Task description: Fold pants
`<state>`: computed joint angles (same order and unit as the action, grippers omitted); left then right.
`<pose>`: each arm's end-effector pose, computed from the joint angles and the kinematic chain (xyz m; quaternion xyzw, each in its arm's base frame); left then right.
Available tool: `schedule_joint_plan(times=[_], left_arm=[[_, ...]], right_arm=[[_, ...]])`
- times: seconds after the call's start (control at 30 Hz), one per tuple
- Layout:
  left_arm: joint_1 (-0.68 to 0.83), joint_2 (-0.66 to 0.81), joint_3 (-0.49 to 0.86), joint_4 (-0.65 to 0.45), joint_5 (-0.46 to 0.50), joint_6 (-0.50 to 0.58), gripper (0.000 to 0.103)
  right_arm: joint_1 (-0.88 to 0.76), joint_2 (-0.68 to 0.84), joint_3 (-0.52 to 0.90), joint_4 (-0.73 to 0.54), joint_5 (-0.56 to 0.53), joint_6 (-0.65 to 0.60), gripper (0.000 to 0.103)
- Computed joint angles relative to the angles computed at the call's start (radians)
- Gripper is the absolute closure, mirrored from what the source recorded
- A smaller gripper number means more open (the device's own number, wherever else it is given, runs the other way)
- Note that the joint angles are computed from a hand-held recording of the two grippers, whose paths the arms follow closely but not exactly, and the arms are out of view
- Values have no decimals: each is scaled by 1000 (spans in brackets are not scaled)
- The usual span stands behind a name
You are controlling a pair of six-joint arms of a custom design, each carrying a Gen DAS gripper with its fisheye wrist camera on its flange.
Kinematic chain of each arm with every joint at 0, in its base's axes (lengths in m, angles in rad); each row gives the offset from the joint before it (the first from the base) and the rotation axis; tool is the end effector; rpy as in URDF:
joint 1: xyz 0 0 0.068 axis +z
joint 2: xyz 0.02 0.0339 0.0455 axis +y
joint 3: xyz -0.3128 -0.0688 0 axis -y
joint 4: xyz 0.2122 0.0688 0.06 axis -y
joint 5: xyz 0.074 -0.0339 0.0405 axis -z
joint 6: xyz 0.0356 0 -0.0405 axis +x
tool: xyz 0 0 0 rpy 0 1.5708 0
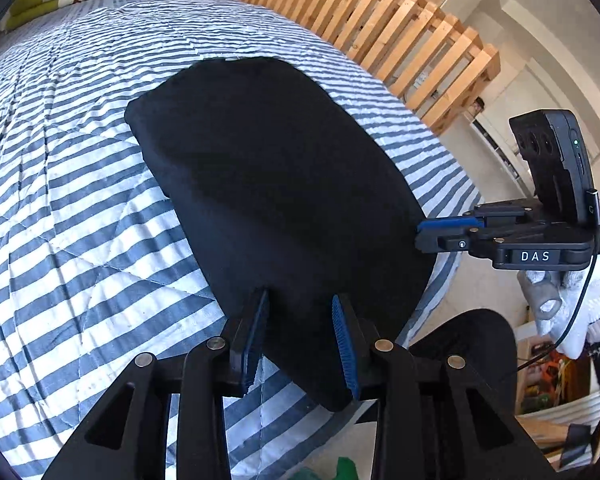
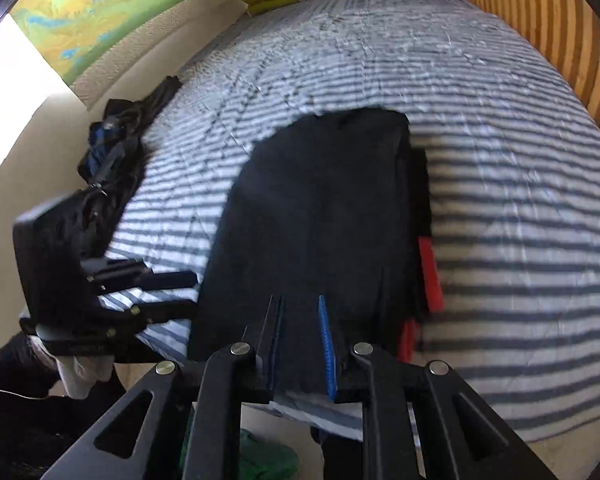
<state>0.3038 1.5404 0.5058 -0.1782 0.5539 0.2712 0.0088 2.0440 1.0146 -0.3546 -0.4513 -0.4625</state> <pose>0.2031 0.0441 0.1767 0.0332 0.9472 -0.2094 0.2405 0.3429 0.0185 0.1368 -0.2469 0.9387 0.1966 0.1387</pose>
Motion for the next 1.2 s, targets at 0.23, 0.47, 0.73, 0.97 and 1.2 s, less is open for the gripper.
schedule_joint_plan(times=[0.23, 0.47, 0.73, 0.97, 1.2], left_arm=[[107, -54, 88, -142, 45, -24, 59], [168, 103, 185, -159, 71, -121, 39], [102, 240, 223, -93, 71, -168, 40], [57, 288, 249, -35, 69, -238, 59], [-21, 243, 232, 12, -21, -260, 73]], right_arm=[[-83, -14, 55, -58, -20, -35, 79], [-62, 130, 318, -159, -40, -6, 38], [-63, 359, 532, -317, -128, 0, 38], [-46, 369, 524, -296, -170, -3, 40], [-69, 343, 464, -221, -188, 56, 61]])
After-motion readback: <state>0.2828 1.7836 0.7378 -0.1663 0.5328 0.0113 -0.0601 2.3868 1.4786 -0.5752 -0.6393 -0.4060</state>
